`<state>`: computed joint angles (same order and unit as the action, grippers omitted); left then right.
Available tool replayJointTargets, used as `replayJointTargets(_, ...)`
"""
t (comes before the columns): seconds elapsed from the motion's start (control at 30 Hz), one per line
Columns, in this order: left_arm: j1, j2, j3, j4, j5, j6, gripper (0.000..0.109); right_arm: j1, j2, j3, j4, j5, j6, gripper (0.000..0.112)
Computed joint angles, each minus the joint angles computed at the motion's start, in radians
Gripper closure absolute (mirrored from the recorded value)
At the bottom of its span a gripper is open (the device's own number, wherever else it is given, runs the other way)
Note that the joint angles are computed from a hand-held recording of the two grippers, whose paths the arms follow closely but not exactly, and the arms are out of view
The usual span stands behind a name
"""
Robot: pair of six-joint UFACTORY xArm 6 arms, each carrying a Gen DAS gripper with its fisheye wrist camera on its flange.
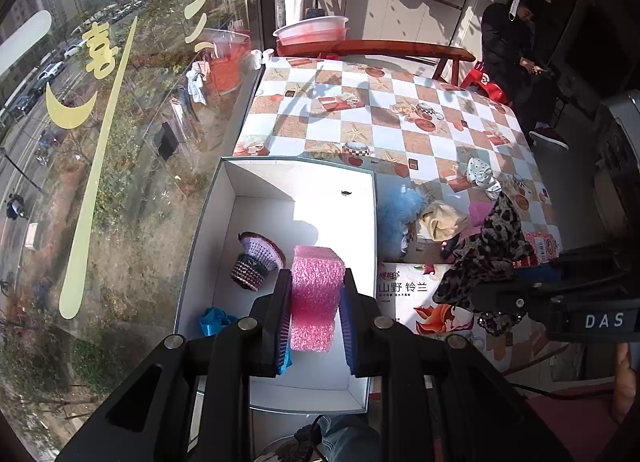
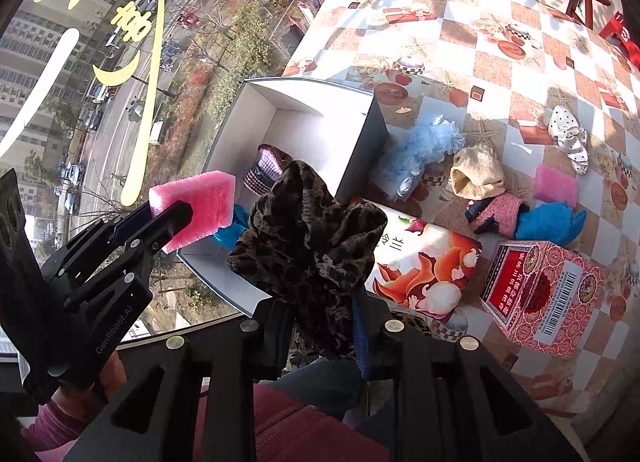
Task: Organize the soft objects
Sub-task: 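Carry the pink sponge in the left tool while the right tool carries the scrunchie to the box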
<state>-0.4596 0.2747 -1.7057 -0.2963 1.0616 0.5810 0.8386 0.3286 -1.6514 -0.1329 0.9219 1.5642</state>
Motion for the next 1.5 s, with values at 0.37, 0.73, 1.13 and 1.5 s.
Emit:
replayJointTargets(0.37,0.013,0.017,-0.018,0.002,-0.004,-0.007,0.085,-0.009,0.036,-0.048,0.014,0.007,-0.042,0.086)
replayJointTargets(0.73,0.022,0.030,-0.030,0.005,-0.009,-0.024,0.084,-0.021,0.063,-0.083,0.031,0.010,-0.085,0.086)
replayJointTargets(1.13,0.031,0.066,-0.071,0.018,0.000,-0.046,0.084,-0.044,0.097,-0.118,0.071,0.007,-0.152,0.086)
replayJointTargets(1.5,0.037,0.118,-0.134,0.043,0.026,-0.087,0.084,-0.077,0.110,-0.110,0.133,-0.028,-0.215,0.086)
